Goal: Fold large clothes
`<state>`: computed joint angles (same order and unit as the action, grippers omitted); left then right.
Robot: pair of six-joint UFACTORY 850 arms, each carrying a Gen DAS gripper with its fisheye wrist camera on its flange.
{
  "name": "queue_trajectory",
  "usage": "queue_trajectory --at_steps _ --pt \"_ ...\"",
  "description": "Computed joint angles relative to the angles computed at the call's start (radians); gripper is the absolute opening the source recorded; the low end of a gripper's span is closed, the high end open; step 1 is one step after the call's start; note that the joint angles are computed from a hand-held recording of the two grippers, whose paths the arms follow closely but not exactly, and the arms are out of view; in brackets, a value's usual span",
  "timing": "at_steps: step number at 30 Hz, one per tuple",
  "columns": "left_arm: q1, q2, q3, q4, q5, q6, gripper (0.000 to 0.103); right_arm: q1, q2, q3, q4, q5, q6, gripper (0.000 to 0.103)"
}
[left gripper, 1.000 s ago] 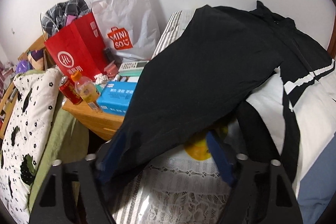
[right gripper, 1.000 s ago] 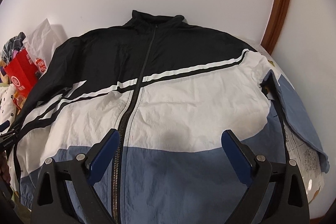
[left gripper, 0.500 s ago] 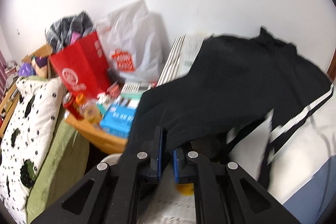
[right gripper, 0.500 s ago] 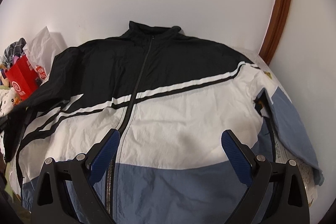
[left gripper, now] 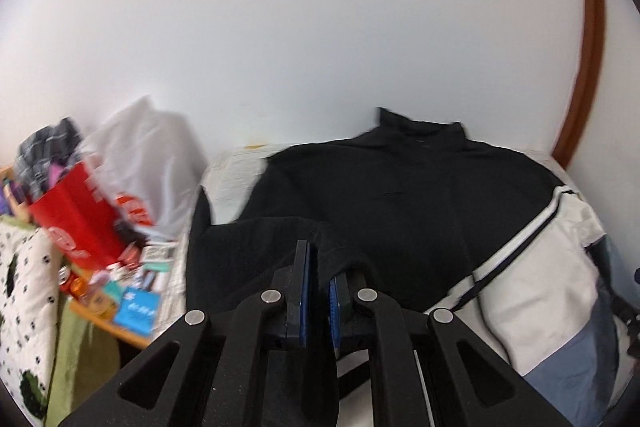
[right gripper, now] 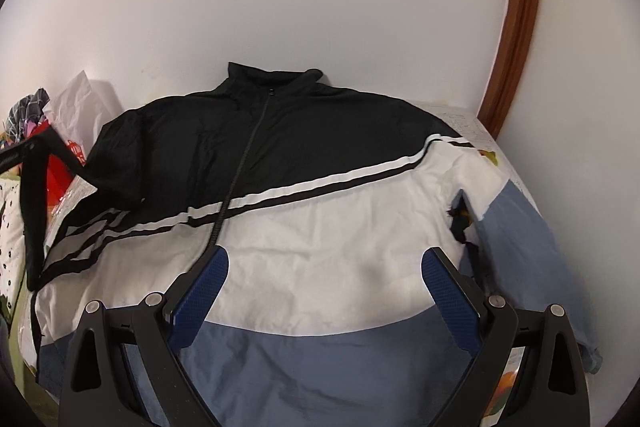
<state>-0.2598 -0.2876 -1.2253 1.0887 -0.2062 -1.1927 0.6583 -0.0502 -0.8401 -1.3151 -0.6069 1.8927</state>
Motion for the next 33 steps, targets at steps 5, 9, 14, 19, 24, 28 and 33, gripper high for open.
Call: queue_trajectory --at_steps 5,9,14,19,24,28,33 --pt "-0.055 -0.093 -0.100 -0.201 -0.001 0.217 0.008 -0.039 0.028 0.039 -0.018 0.018 0.005 0.096" --pt "-0.077 -0.156 -0.161 -0.431 -0.024 0.445 0.008 -0.081 0.037 0.072 -0.026 0.035 0.013 0.096" --pt "-0.097 -0.225 -0.228 -0.649 -0.067 0.632 0.008 -0.128 0.056 0.110 -0.058 0.066 0.042 0.096" --pt "-0.099 -0.247 -0.248 -0.794 -0.092 0.775 0.009 -0.147 0.065 0.122 -0.102 0.093 0.069 0.080" --pt "-0.099 -0.208 -0.205 -0.841 -0.083 0.818 0.056 -0.139 0.035 0.089 -0.088 0.114 0.025 0.064" --pt "-0.094 -0.145 -0.132 -0.756 -0.026 0.743 0.070 -0.111 0.012 0.055 -0.103 0.111 0.014 0.064" --pt "-0.057 -0.065 -0.044 -0.799 0.019 0.776 0.070 -0.073 -0.013 0.003 -0.126 0.134 0.011 0.064"
